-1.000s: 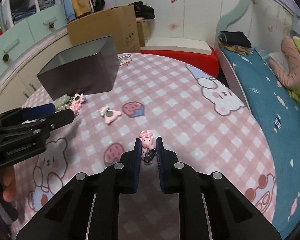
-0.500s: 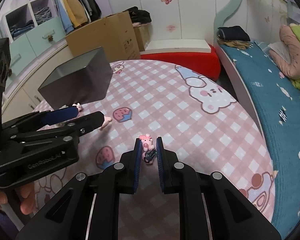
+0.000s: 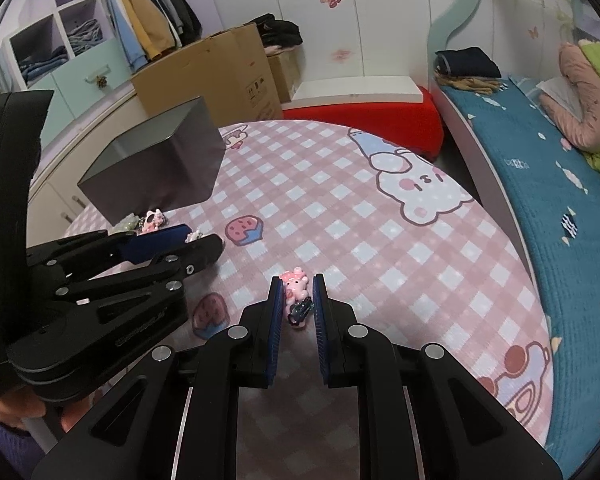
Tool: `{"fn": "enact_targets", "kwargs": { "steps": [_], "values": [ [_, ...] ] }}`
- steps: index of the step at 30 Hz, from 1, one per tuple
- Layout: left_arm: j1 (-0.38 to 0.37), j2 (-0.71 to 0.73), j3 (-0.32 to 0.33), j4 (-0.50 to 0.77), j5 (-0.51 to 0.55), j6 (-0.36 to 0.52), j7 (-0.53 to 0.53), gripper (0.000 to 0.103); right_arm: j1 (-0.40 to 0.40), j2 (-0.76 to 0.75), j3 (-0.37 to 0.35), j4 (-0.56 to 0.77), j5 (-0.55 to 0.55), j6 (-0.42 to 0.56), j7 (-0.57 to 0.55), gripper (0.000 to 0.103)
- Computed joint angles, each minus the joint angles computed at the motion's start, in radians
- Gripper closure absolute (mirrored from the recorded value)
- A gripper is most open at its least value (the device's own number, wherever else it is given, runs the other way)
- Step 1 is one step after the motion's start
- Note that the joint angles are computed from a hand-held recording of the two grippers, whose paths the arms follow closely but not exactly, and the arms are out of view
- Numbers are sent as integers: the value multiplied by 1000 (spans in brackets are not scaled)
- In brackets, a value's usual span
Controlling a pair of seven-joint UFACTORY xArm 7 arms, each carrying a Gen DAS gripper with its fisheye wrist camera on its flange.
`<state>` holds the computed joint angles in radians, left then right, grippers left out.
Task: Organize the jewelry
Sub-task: 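Carry both pink charms into the grey tin and open both tools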
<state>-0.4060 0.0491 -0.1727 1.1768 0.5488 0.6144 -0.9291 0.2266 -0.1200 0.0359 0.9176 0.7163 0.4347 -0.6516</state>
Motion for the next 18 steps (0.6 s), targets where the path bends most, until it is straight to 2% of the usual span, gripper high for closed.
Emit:
{"fn": "enact_targets", "kwargs": {
  "steps": [2, 7, 16, 18],
  "values": [
    [14, -41, 5, -47, -47, -51, 24, 77, 2, -3, 6, 2, -9, -7, 12, 87],
    [50, -127, -5, -106, -83, -111, 49, 77, 16, -16, 12, 20, -25, -18, 39, 87],
    [148, -289, -35, -164, -133, -165, 97, 77, 53, -13, 27, 139, -42, -10, 79, 87],
    [169, -315, -24, -169, -169, -178, 130, 77, 62, 5, 38, 189, -56, -7, 96, 87]
  ]
}}
